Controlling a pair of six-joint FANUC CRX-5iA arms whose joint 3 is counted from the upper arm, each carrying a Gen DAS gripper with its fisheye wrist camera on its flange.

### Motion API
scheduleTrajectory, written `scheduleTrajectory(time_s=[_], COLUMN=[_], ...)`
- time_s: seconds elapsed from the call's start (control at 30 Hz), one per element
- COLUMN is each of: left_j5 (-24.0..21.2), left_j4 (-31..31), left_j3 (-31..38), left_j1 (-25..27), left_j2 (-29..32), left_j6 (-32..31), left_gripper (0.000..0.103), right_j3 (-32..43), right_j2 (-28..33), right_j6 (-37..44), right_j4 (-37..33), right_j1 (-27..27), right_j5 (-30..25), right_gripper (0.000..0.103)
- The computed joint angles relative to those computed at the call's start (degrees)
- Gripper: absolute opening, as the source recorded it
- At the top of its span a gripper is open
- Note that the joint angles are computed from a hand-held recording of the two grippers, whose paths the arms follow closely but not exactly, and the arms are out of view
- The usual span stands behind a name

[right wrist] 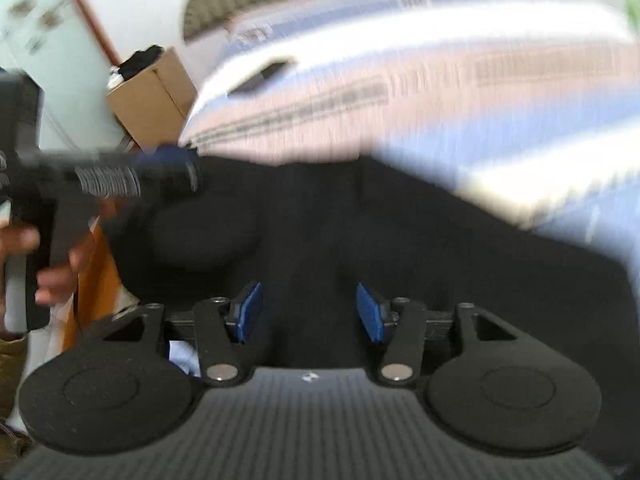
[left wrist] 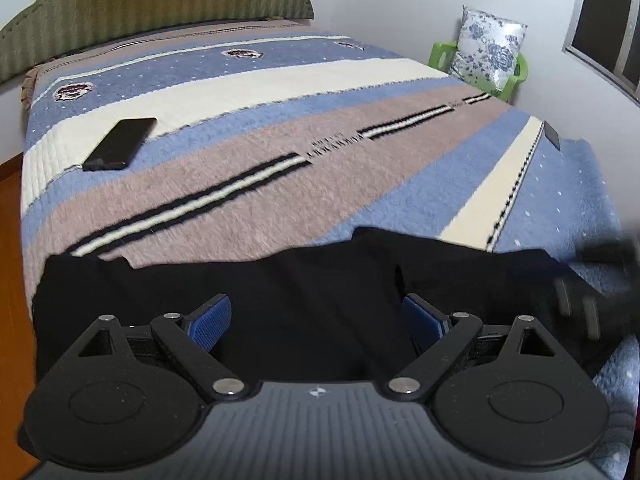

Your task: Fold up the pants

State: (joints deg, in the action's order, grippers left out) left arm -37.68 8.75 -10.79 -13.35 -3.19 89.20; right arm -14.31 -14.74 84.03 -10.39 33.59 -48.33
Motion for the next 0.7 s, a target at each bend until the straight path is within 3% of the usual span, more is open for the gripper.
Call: scheduleTrajectory(time_s=[0.07, 0.13, 0.2, 0.3, 0.37, 0.5, 0.7], left_j5=[0.94, 1.58, 2.23, 6.00, 5.73, 4.87, 5.89], left_j4=[4.22, 7.54, 8.71, 9.87, 5.61, 1.50, 7.70], left_j3=[-1.97, -3.30, -3.63, -4.81, -3.15, -1.70, -3.72], left_j1=[-0.28, -1.06, -2.60, -5.27, -7.04, -8.70, -7.33], left_j2=[-0.17, -0.06, 0.56, 1.32, 2.68, 4.58, 4.56], left_j6=[-3.08, -5.70, -8.12, -12.94, -11.80, -11.18, -15.02], left_gripper=[0.093, 0.093, 0.093, 0.093, 0.093, 0.093, 0.093], right_j3=[3.10, 10.45, 18.12, 31.97, 37.00, 43.66, 49.97], right_j2=[2.43, 7.96, 14.80, 27.77, 33.18, 39.43, 44.88], right_j6=[3.14, 14.25, 20.14, 23.18, 21.48, 21.31, 20.79], right_j4=[0.01, -11.88, -21.37, -39.91, -44.78, -45.83, -41.09], right_j1=[-1.66, -8.04, -14.55, -25.73, -28.91, -29.55, -26.38], right_j5=[1.63, -0.81, -6.77, -22.67, -27.60, -33.58, -36.91], right_gripper=[0.049, 0.049, 0.050, 0.051, 0.051, 0.051, 0.051])
